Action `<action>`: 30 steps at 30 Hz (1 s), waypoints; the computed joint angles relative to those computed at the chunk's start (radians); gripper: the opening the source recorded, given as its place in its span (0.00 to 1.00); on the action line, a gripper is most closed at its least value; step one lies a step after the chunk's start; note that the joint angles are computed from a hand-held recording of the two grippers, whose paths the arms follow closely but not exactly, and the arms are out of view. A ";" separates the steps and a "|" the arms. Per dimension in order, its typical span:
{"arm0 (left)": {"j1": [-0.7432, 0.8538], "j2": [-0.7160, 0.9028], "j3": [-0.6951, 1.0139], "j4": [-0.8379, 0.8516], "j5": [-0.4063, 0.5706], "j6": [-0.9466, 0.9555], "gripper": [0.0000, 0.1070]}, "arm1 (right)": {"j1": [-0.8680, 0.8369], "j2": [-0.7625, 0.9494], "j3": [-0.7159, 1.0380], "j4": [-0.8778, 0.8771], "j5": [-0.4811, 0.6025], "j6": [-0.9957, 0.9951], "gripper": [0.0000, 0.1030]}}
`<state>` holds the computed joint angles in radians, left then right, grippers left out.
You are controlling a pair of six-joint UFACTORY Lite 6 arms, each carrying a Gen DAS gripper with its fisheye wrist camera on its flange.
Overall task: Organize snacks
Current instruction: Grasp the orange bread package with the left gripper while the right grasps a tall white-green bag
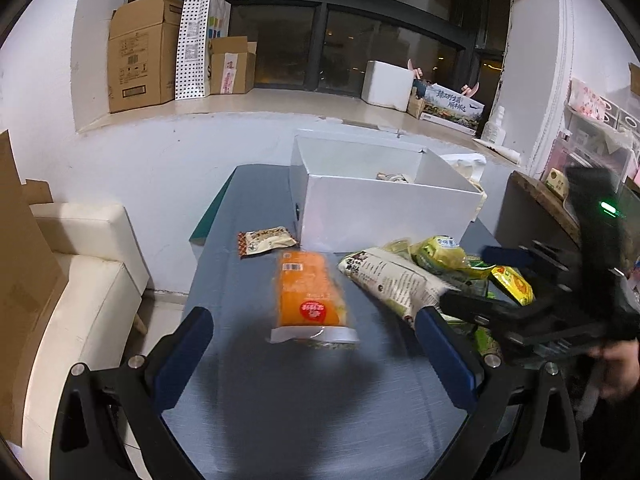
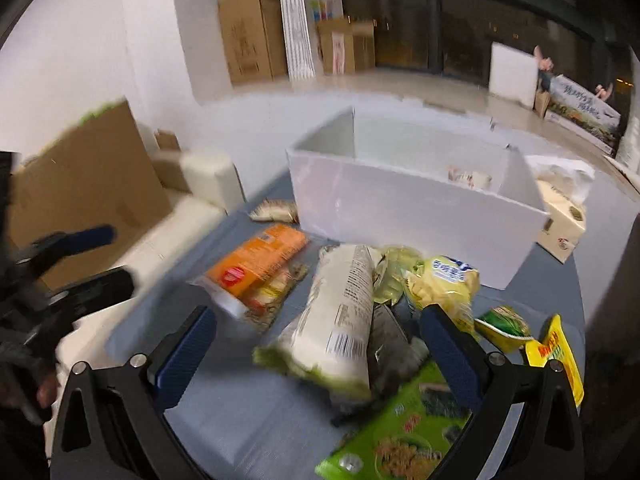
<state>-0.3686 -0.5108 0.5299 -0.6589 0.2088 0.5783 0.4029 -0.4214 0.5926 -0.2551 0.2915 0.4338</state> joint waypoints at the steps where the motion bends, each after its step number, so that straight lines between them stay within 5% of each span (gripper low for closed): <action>1: 0.004 0.005 0.002 -0.009 0.000 0.013 0.96 | -0.006 0.072 0.038 -0.013 -0.014 0.003 1.00; 4: 0.019 -0.002 -0.014 -0.038 0.005 0.047 0.96 | -0.014 0.269 0.149 -0.152 -0.014 0.114 1.00; 7: 0.039 -0.012 -0.037 -0.083 0.008 0.103 0.96 | -0.047 0.409 0.227 -0.044 -0.030 -0.007 0.98; 8: 0.044 -0.009 -0.038 -0.091 0.010 0.112 0.96 | -0.052 0.441 0.244 -0.010 -0.027 -0.045 0.95; 10: 0.060 0.001 -0.039 -0.134 0.018 0.159 0.96 | -0.042 0.497 0.276 -0.064 0.000 0.000 0.52; 15: 0.077 0.014 -0.044 -0.229 0.025 0.250 0.96 | -0.031 0.498 0.267 -0.077 0.013 0.007 0.50; 18: 0.067 0.019 -0.043 -0.250 0.019 0.264 0.96 | 0.000 0.476 0.265 -0.094 0.047 0.013 0.39; 22: 0.053 0.056 -0.029 -0.291 0.004 0.300 0.96 | 0.010 0.352 0.182 -0.059 0.040 -0.017 0.37; 30: 0.038 0.369 0.110 -0.771 0.002 0.829 0.96 | -0.106 -0.060 0.037 0.241 0.097 -0.302 0.37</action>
